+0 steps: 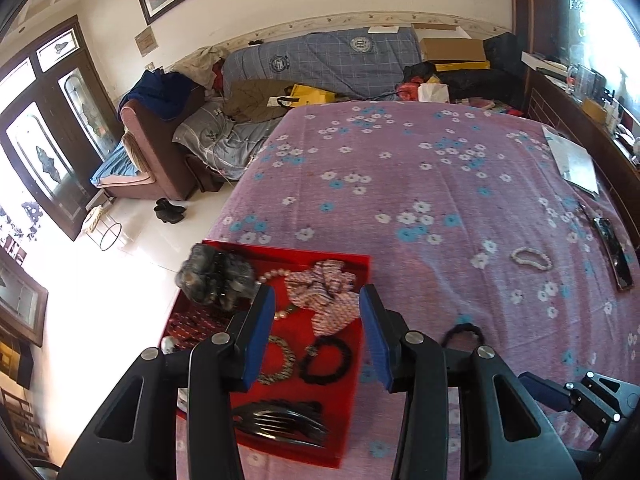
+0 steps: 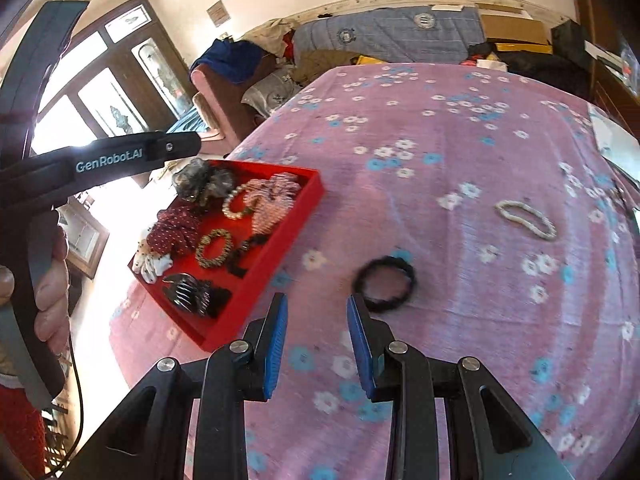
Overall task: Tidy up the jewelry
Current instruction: 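Move both tools to the black hair tie and small pearl bracelet, then grasp the black hair tie with the left tool while the right tool grasps the small pale pearl bracelet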
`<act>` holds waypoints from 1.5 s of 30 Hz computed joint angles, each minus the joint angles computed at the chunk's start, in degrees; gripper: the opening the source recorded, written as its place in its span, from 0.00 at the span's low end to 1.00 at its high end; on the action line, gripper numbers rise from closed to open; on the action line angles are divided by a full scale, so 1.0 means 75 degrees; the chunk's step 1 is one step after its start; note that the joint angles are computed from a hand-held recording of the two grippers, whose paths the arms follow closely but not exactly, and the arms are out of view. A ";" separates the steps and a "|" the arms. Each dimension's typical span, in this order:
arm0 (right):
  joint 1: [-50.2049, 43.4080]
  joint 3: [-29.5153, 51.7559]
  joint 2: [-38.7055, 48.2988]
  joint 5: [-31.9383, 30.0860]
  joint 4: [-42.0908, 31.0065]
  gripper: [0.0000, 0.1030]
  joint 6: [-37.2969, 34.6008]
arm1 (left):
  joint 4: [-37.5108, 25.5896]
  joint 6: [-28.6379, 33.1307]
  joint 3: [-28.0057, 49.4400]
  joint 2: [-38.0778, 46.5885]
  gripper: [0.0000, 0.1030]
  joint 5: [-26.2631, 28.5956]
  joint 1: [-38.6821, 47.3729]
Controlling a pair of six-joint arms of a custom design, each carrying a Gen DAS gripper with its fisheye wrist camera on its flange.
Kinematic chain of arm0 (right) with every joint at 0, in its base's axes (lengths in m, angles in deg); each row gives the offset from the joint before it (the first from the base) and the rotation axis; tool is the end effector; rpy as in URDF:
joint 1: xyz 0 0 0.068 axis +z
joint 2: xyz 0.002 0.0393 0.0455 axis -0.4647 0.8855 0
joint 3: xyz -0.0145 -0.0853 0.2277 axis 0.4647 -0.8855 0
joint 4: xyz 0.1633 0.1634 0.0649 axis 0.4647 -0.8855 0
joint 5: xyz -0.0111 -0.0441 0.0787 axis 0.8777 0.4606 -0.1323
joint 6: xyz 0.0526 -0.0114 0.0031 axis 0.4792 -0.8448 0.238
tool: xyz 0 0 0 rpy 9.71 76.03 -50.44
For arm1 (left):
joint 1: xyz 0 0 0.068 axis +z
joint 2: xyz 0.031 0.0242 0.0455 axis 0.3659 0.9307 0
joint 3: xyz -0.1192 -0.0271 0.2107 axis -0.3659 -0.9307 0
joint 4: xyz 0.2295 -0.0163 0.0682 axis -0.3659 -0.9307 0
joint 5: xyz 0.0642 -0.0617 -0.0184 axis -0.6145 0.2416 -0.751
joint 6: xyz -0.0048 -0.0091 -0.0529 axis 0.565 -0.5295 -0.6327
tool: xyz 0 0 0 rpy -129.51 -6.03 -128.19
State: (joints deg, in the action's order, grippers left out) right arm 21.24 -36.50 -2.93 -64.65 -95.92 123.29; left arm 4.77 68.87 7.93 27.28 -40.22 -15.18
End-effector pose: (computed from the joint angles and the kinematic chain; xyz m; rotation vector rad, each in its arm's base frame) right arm 0.1694 0.1836 0.1906 -0.0190 2.4373 0.5220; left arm 0.2622 -0.1775 0.2504 0.3076 2.4174 0.1339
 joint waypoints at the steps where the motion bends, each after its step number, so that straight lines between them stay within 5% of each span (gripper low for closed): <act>1: -0.0037 -0.0186 -0.0265 0.0021 -0.0095 0.33 -0.0002 | -0.0025 -0.0073 0.0026 0.0022 0.41 -0.0019 -0.0085; 14: -0.1396 -0.2052 -0.3094 -0.0303 -0.1326 0.33 -0.0423 | -0.0150 -0.1123 0.0238 0.0680 0.42 0.0159 -0.0952; 21: -0.2689 -0.2558 -0.3488 -0.1000 -0.1309 0.33 -0.1140 | 0.0002 -0.1339 0.0381 0.1524 0.42 0.0472 -0.1251; 33: -0.5216 -0.2236 -0.1521 -0.2346 0.0102 0.32 -0.2794 | 0.1004 -0.1022 0.0314 0.2638 0.41 0.1449 -0.1049; 45: -0.6547 -0.0387 0.1811 -0.3134 0.1092 0.32 -0.3966 | 0.1324 -0.0756 0.0784 0.3604 0.35 0.2013 -0.0894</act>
State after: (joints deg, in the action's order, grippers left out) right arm -27.87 -39.40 10.65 -88.15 -87.72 93.54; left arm 14.70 63.20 13.81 54.31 -25.12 -21.89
